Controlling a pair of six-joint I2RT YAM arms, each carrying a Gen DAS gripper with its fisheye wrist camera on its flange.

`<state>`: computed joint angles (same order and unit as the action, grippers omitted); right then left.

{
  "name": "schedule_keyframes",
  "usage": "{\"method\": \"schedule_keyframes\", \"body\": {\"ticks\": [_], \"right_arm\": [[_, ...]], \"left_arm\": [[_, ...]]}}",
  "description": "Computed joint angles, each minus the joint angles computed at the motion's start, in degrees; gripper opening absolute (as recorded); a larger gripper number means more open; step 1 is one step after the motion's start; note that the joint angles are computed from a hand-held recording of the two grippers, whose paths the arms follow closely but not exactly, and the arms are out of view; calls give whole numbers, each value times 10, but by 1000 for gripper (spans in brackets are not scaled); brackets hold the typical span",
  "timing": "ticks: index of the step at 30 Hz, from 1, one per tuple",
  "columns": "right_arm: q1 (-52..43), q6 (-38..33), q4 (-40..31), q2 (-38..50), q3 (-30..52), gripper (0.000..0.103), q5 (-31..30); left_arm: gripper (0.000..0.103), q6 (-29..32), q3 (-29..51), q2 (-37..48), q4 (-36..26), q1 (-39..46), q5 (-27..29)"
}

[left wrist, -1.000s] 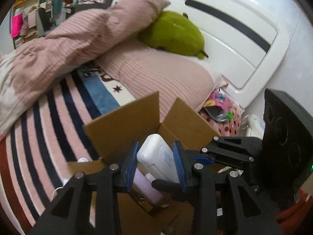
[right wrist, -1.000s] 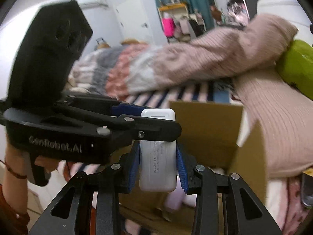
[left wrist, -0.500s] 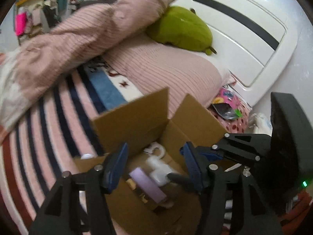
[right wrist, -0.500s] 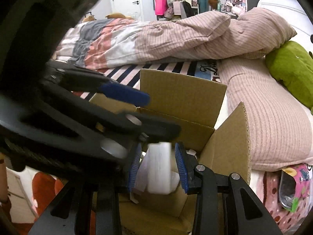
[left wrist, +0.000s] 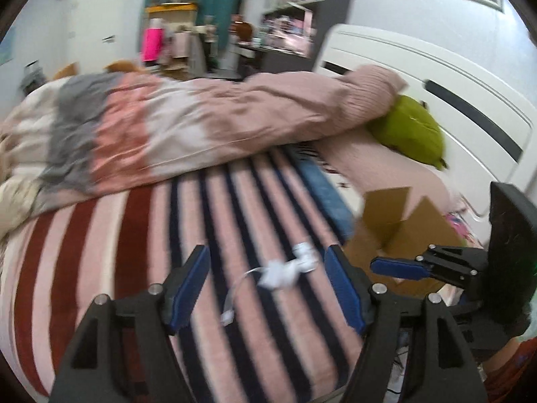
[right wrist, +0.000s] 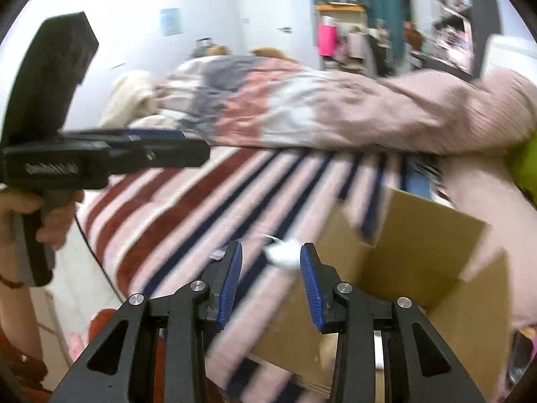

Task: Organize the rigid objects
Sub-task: 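Return the right gripper and close on the white adapter with cable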

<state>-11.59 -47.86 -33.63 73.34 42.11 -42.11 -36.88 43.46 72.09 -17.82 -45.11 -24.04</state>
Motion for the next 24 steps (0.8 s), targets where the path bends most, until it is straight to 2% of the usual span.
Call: {"method": "schedule_keyframes", "body": {"ticks": [2, 4, 5, 9, 14, 17, 21, 24], "right_arm": [[63, 45, 46, -20, -38, 33, 16], [129, 100, 109, -18, -73, 45, 56], [151, 119, 134, -6, -83, 46, 71], [225, 200, 263, 126, -94, 46, 151], [253, 283, 399, 283, -54, 47, 265], [267, 302, 471, 354, -32, 55, 328], [269, 294, 502, 406, -2, 56, 338], [270, 289, 509, 444, 36, 62, 357]], "left_arm": [[68, -24, -64, -54, 4, 9, -10], [71, -44, -113, -88, 10, 17, -13], [72, -52, -139, -101, 18, 19, -14], [74, -60, -217, -127, 66, 33, -2], [74, -45, -267, -109, 133, 65, 30], [74, -33, -284, -92, 171, 88, 54], [74, -18, -288, -65, 204, 106, 72], [74, -8, -290, -49, 225, 122, 88]]}}
